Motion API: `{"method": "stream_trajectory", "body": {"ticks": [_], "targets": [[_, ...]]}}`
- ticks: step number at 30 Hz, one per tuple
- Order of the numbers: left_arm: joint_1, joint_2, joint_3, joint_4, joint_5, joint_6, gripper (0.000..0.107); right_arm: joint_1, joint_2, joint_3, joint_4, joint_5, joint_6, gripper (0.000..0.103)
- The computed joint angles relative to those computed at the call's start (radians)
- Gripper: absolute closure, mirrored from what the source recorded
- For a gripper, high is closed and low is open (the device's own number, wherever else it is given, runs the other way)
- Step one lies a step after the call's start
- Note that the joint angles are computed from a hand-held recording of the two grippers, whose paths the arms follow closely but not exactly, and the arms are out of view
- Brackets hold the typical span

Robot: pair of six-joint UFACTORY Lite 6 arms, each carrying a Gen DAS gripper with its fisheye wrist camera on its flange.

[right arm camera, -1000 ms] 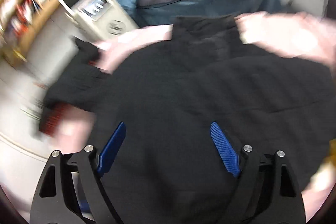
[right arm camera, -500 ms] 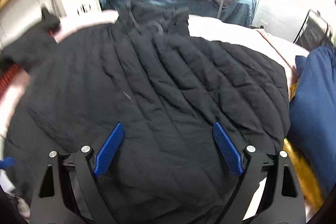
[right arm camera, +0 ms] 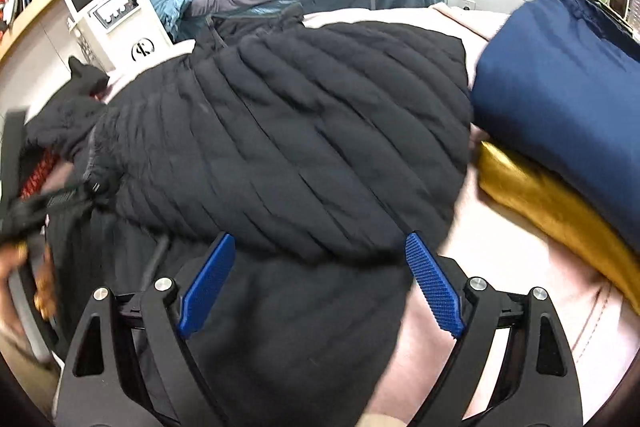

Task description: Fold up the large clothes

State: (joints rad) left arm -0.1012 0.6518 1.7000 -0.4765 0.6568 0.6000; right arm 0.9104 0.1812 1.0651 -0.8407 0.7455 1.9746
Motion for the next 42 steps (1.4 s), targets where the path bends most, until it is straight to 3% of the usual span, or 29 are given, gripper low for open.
{"method": "stream_trajectory", "body": {"ticks": [2, 5, 7, 9, 12, 14, 17, 18, 20, 22, 24, 27, 31, 36, 42], "targets": [[-0.04, -0.024, 0.0, 0.033, -0.073, -0.002, 0.092, -0.003, -0.013, -0.028, 0.012, -0.008, -0.006, 0.017], [-0.097, -0.08, 0.001, 0.188, -0.234, -0.085, 0.093, -0.003, -0.032, -0.045, 0.012, 0.026, -0.004, 0.017], [-0.113, -0.03, 0.11, 0.305, -0.22, -0.183, 0.093, -0.005, -0.047, -0.04, -0.01, 0.048, 0.01, 0.017], [-0.123, 0.097, 0.298, 0.434, -0.129, -0.312, 0.087, -0.02, -0.045, -0.014, -0.03, 0.055, -0.005, 0.017], [-0.148, 0.251, 0.482, 0.722, -0.004, -0.558, 0.045, -0.041, 0.019, 0.086, -0.039, 0.082, -0.102, 0.017], [-0.138, 0.216, 0.417, 0.755, -0.029, -0.619, 0.028, -0.059, 0.082, 0.174, -0.03, 0.104, -0.197, 0.017], [-0.088, 0.013, 0.137, 0.515, -0.187, -0.512, 0.01, -0.097, 0.156, 0.272, -0.02, 0.11, -0.304, 0.017], [-0.079, -0.064, 0.037, 0.411, -0.245, -0.453, 0.01, -0.115, 0.18, 0.301, -0.011, 0.1, -0.337, 0.017], [-0.09, -0.125, -0.037, 0.236, -0.254, -0.298, 0.01, -0.154, 0.222, 0.342, 0.016, 0.062, -0.395, 0.016], [-0.121, -0.061, 0.027, 0.223, -0.185, -0.23, 0.01, -0.184, 0.295, 0.41, 0.06, 0.051, -0.464, 0.006], [-0.172, 0.034, 0.106, 0.352, -0.158, -0.321, 0.01, -0.201, 0.383, 0.488, 0.1, 0.083, -0.526, 0.006], [-0.199, 0.192, 0.237, 0.396, -0.093, -0.362, 0.009, -0.211, 0.466, 0.517, 0.098, 0.08, -0.529, 0.006], [-0.124, 0.272, 0.274, 0.128, -0.094, -0.195, 0.009, -0.201, 0.465, 0.42, -0.053, 0.017, -0.325, 0.005], [-0.11, 0.2, 0.081, -0.129, -0.263, 0.097, 0.009, -0.155, 0.533, 0.478, -0.123, 0.113, -0.249, 0.005], [-0.09, 0.191, 0.049, -0.268, -0.264, 0.229, 0.009, -0.133, 0.512, 0.426, -0.18, 0.107, -0.162, 0.005]]}}
